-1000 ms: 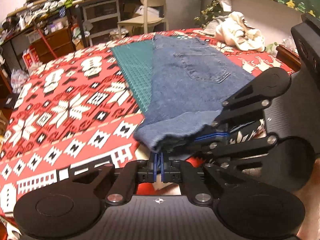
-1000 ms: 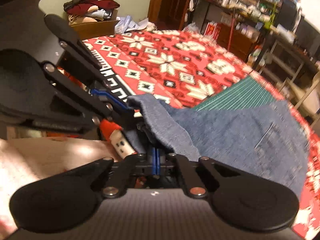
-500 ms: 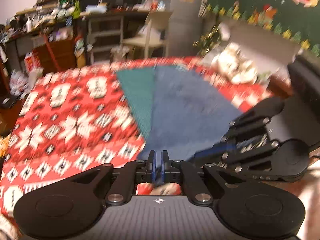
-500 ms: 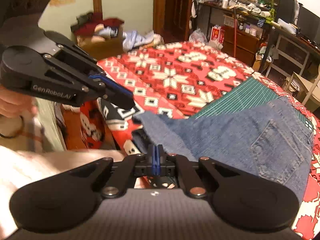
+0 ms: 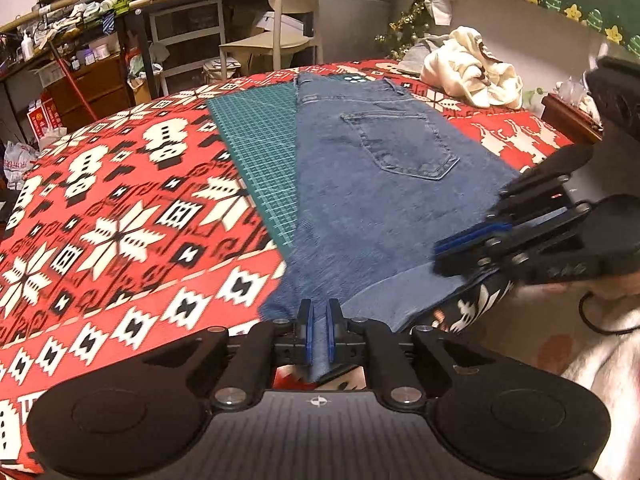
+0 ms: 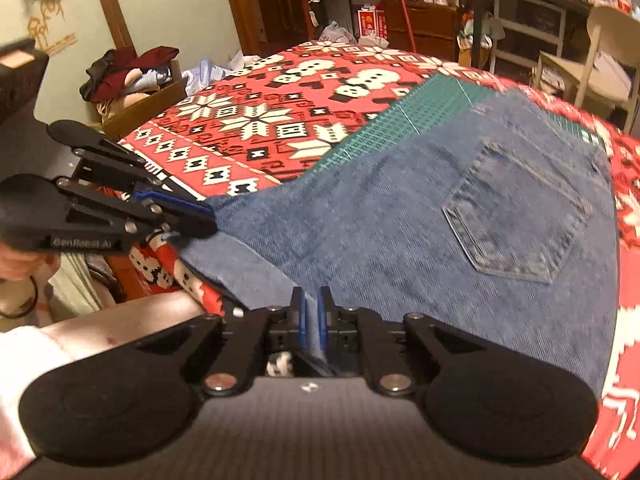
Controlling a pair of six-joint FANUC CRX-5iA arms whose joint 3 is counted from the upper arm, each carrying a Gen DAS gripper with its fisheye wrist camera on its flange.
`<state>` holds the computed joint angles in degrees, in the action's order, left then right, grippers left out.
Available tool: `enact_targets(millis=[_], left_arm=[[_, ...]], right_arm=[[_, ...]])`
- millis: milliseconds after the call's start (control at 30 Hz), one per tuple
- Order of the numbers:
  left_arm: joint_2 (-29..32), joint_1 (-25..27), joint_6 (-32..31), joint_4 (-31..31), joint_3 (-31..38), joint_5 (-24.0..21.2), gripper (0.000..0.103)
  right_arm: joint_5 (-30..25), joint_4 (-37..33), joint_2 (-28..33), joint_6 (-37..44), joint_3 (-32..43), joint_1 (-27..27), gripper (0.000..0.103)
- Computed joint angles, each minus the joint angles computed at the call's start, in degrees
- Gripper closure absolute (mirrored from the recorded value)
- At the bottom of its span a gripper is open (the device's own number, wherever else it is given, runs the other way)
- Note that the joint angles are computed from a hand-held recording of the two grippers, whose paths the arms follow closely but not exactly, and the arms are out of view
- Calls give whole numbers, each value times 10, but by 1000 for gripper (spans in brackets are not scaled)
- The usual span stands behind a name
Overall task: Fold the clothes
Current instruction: 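Lower the shorts onto the mat with both grippers and open them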
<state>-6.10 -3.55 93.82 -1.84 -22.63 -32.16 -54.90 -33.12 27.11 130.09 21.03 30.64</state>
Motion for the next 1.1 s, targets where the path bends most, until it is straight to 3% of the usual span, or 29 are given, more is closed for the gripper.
enact_targets(millis=[133, 200, 300, 467, 567, 667, 700, 833, 1000, 1100], left_arm=[[1, 0, 36, -29, 19, -30, 93], [-3, 4, 18, -4, 12, -19, 95], [-10, 9, -11, 34, 2, -4, 95], [5, -5, -116, 136, -11, 56, 95], [40, -18, -110, 122, 16, 49, 95], [70, -20, -70, 78, 42, 14, 94], [67, -18, -67, 78, 32, 23, 94], [41, 6, -122, 150, -17, 50, 94], [29, 5, -96, 126, -9, 33, 95], [25, -1, -117, 147, -13, 47, 95]], right_arm=[[-10, 1, -12, -2, -9, -20, 99], [3, -1, -30, 7, -30, -32, 93], [12, -11, -48, 13, -46, -53, 93], [14, -4, -51, -24, -49, -71, 92], [13, 9, -45, -42, -50, -73, 93], [11, 13, -39, -51, -51, -79, 93], [7, 4, -39, -47, -51, -87, 93], [-7, -37, -44, -34, -56, -120, 94], [-3, -49, -63, -33, -75, -136, 94], [22, -43, -86, -21, -97, -132, 91]])
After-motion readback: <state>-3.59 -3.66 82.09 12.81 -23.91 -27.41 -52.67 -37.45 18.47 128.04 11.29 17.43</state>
